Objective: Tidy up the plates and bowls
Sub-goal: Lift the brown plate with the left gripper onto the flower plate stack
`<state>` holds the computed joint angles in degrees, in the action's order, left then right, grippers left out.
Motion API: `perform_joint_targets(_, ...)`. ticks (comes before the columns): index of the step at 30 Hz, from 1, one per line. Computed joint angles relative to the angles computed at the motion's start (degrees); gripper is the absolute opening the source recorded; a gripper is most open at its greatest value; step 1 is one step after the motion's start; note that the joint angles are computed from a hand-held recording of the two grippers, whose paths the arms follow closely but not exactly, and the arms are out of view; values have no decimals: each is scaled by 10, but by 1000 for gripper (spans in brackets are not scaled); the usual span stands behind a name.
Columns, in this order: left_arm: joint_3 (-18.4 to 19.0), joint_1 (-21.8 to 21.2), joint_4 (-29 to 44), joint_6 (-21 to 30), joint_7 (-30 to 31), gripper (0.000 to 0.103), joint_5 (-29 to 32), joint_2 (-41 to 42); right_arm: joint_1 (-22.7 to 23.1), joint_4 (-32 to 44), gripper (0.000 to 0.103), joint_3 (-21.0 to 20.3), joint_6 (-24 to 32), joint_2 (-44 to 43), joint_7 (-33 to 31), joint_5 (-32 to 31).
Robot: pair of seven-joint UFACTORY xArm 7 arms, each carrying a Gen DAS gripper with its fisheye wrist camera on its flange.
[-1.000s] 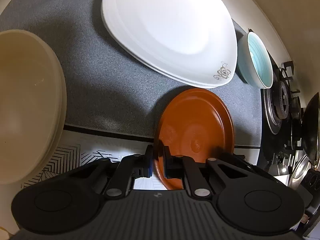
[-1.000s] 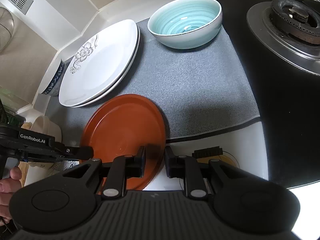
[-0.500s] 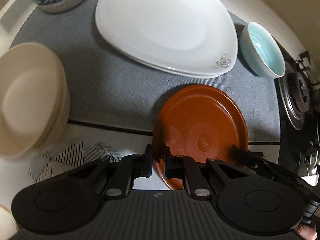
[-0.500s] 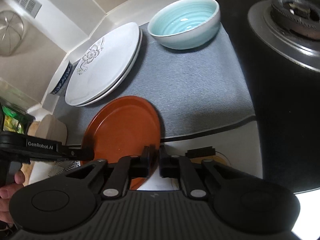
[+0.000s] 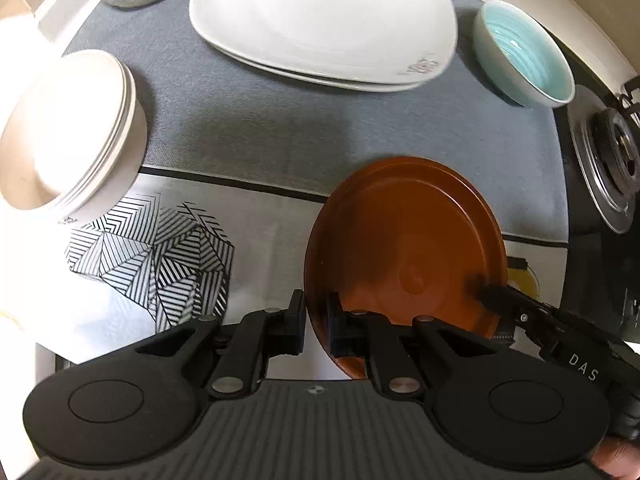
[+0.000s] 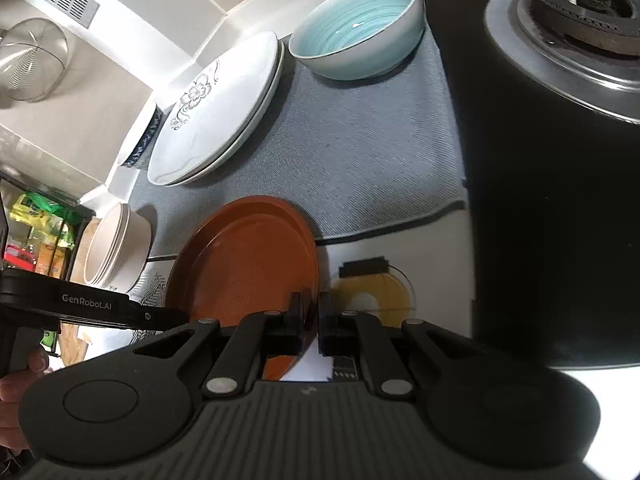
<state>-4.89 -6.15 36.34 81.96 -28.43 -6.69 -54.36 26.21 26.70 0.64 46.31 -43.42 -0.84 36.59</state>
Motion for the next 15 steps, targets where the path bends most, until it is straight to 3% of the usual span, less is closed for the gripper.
perform_joint_targets(10,-30,-16,6,14,-36,11,-1,-8,-8,-16,7,-26,38,-40,-11,14)
perform_joint_targets(15,-16,-14,17,21,-33,11,6,-13,-15,4,7,-24,46,-31,-1,21)
